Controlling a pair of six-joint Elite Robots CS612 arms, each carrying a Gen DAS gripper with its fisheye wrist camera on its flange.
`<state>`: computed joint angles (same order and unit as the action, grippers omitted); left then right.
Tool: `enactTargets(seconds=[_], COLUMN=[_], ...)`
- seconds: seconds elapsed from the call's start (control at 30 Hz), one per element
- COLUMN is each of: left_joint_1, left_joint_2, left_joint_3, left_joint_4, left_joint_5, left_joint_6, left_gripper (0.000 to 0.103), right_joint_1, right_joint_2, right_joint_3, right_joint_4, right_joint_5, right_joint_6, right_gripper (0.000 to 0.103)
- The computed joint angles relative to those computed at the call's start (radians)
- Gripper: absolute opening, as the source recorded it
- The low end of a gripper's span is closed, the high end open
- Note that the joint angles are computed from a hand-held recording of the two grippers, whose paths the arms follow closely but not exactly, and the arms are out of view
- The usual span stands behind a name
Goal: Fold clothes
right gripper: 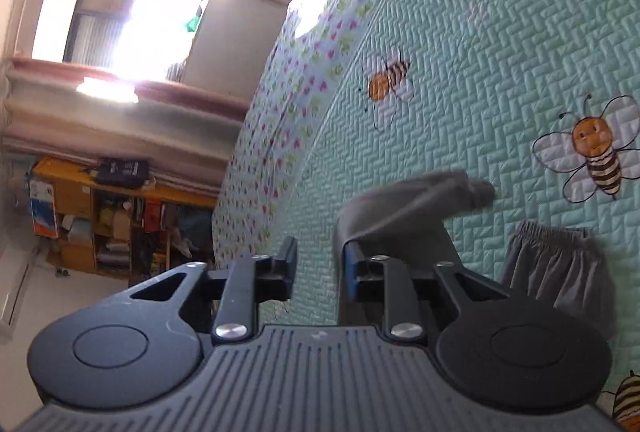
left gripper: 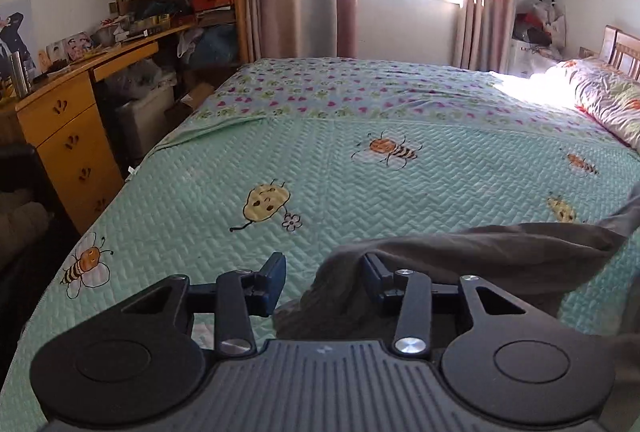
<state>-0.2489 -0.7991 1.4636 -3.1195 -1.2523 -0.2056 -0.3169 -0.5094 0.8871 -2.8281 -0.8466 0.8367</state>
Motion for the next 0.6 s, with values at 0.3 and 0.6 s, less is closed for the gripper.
enactTargets(seconds=[0.3,0.6], left_joint_1=[-0.044,-0.125], left_joint_2=[-0.023,-0.057], left_joint_3=[0.303,0.505], left_joint_4=[-0.395,-0.546], left_joint_5=[0.012,0.063], left_joint_6=[-0.165,-0.309], left_gripper=[0.063,0.074], right_joint_1=[-0.054,-0.117], right_joint_2=[-0.048,-0.110], right_joint_3=[0.393,0.759], right_joint_4=[-0.414,-0.747], right_joint_5=[0.135,0.045], right_joint_6=[-0.025,-0.058], right_gripper=[0.051,0.071])
